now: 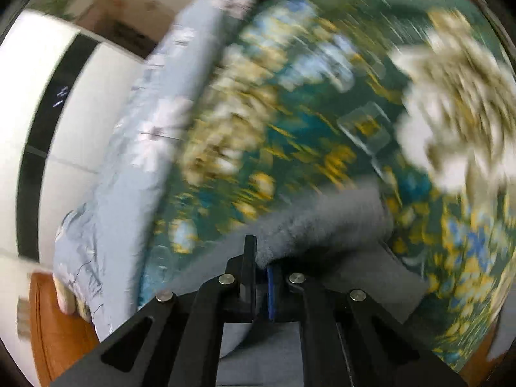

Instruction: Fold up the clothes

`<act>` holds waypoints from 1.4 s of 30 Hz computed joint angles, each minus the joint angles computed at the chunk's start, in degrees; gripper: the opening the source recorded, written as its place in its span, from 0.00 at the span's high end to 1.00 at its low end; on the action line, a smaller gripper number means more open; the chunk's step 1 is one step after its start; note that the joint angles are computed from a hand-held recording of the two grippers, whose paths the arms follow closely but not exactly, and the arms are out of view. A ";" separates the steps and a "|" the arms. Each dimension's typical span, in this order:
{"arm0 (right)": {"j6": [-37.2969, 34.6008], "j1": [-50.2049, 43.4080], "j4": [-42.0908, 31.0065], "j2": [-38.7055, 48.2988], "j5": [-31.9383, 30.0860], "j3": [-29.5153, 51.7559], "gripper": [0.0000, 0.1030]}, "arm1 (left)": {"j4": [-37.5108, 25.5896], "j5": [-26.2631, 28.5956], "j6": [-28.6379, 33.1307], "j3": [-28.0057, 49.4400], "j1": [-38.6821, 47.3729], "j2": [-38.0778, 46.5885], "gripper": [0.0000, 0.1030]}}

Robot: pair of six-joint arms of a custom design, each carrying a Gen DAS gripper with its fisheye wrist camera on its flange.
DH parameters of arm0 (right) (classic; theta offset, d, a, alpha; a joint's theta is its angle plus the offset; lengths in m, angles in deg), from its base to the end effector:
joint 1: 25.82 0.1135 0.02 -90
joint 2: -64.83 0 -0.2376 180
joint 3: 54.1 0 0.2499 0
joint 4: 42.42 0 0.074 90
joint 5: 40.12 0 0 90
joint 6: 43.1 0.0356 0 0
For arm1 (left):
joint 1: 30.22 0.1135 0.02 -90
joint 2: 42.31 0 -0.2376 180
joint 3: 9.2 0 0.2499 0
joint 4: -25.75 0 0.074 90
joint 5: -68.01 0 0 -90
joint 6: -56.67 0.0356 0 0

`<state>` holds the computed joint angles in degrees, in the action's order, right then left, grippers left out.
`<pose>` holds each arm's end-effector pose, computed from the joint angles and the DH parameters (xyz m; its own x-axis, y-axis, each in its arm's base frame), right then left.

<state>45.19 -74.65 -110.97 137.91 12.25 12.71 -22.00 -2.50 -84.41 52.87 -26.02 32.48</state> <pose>0.1651 -0.1558 0.2149 -0.6497 0.7070 -0.2793 0.4717 0.6631 0.5812 0.2546 0.0068 0.1942 -0.6190 -0.7809 -0.0838 -0.6155 0.5486 -0.5658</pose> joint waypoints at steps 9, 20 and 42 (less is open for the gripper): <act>-20.76 -12.38 -19.06 -9.81 -6.77 8.76 0.96 | -1.56 1.59 12.95 -3.85 5.24 -9.83 0.95; -29.40 -22.83 -14.67 -7.31 7.47 -10.62 0.96 | 4.26 -3.72 15.88 -12.02 4.78 -2.09 0.91; -28.21 -34.02 -5.75 8.82 -0.65 -16.07 0.57 | 17.67 -3.81 0.27 -21.39 5.01 1.46 0.44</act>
<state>16.98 -108.66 -116.72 146.73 11.61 -3.36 -4.33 -6.31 -84.14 31.48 -21.01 33.94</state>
